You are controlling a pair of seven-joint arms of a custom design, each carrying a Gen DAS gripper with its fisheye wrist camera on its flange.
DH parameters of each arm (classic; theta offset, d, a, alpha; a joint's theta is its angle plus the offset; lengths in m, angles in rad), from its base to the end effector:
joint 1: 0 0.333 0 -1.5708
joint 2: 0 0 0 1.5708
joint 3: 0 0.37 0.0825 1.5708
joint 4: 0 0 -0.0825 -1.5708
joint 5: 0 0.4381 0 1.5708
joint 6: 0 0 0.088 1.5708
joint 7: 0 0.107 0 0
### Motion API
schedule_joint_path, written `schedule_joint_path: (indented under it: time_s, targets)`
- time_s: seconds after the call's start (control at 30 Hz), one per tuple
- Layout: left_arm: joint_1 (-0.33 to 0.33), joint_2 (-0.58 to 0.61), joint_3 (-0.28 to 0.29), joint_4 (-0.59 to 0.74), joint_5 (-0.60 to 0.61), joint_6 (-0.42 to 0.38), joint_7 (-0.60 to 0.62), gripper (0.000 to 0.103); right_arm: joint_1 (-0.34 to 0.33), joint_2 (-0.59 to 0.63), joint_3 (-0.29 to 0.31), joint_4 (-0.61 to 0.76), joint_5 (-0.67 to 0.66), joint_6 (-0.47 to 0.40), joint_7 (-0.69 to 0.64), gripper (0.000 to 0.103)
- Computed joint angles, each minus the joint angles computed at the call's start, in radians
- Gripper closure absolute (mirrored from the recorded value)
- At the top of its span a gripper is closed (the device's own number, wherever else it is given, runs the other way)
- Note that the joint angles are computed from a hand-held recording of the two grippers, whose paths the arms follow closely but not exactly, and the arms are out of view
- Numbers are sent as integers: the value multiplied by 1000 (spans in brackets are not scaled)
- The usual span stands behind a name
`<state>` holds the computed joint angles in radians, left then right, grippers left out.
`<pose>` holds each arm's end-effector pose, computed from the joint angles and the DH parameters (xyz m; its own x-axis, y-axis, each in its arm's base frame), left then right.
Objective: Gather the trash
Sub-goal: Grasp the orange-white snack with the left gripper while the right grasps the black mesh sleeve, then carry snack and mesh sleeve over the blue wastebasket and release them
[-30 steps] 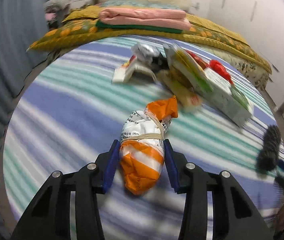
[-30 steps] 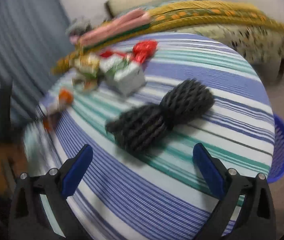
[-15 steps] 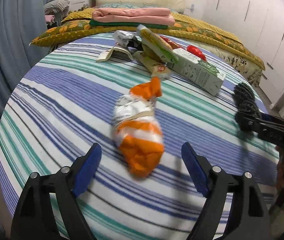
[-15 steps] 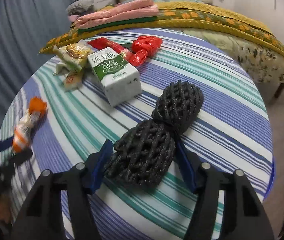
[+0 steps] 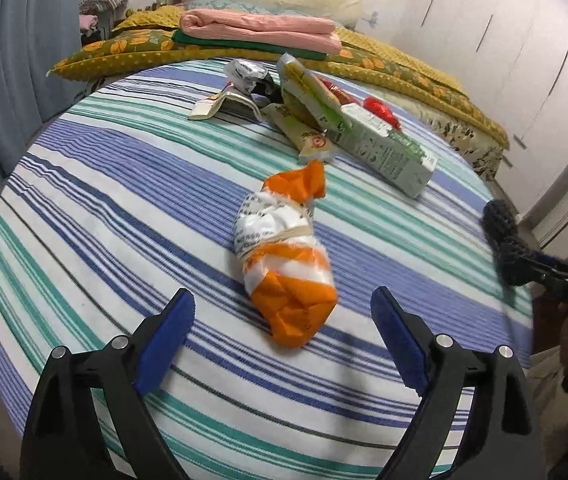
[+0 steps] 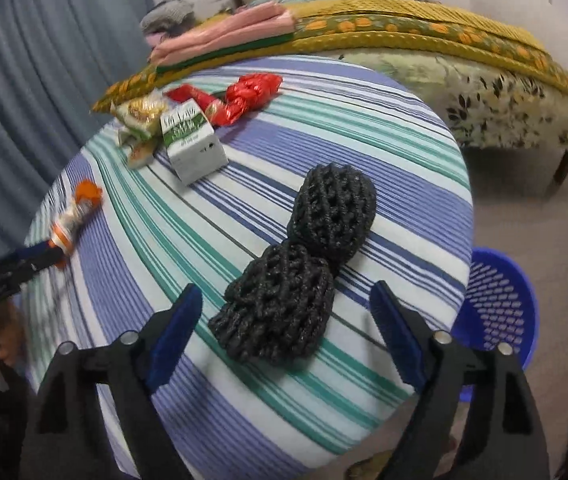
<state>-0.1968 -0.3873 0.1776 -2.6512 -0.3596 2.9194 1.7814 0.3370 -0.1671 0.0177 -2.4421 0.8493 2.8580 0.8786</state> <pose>0.4602 0.0151 0.4518 0.0320 -0.9766 0.2125 -0.7919 -0.1545 -0.5907 0.5088 0.1450 0.4359 0.3588 -0.9007 -0.2448 -0.7870 -0.1509 -0.5982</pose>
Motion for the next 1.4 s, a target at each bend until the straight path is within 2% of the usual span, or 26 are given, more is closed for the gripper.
schedule_joint_path:
  time_s: [0.1,0.27,0.33,0.37,0.4,0.43,0.47,0.57,0.63,0.7,0.93,1.07,1.2,1.4]
  targets:
    - [2,16,0,28,0,-22,7,14,-2,4,-4,20,32,-22,36,18]
    - [75,68,-74,75,78,-43,-38,14,-21,57,1,87,25,-94,100,18]
    - [104,82,-102,88,116,-43,-67,19,-32,83,11,112,-9,-121,140,33]
    - [116,87,-112,93,134,-44,-80,27,-39,87,19,112,-49,-117,172,49]
    - [127,92,-120,98,152,-47,-93,41,-43,87,26,109,-78,-103,193,58]
    - [130,96,-120,103,160,-55,-95,51,-43,82,29,103,-80,-91,191,61]
    - [121,98,-110,106,150,-61,-82,54,-39,67,30,90,-69,-74,173,63]
    - [120,85,-111,91,149,-33,-81,56,-21,27,20,60,-23,-43,95,64]
    - [60,70,-67,85,81,-24,-30,56,0,7,-2,54,60,-54,1,64]
    - [16,56,-50,87,31,-25,4,56,-2,-7,-9,48,79,-59,-35,64]
    - [-134,86,-58,182,-116,-60,131,56,-55,-30,-52,48,98,-77,-93,64]
    - [-174,169,-109,299,-211,-109,203,56,-115,-29,-82,52,57,-70,-80,64]
    - [-177,287,-191,435,-244,-148,216,56,-178,2,-110,78,9,-81,-71,64]
    - [-152,481,-310,625,-166,-192,137,55,-258,105,-134,142,25,-90,-122,64]
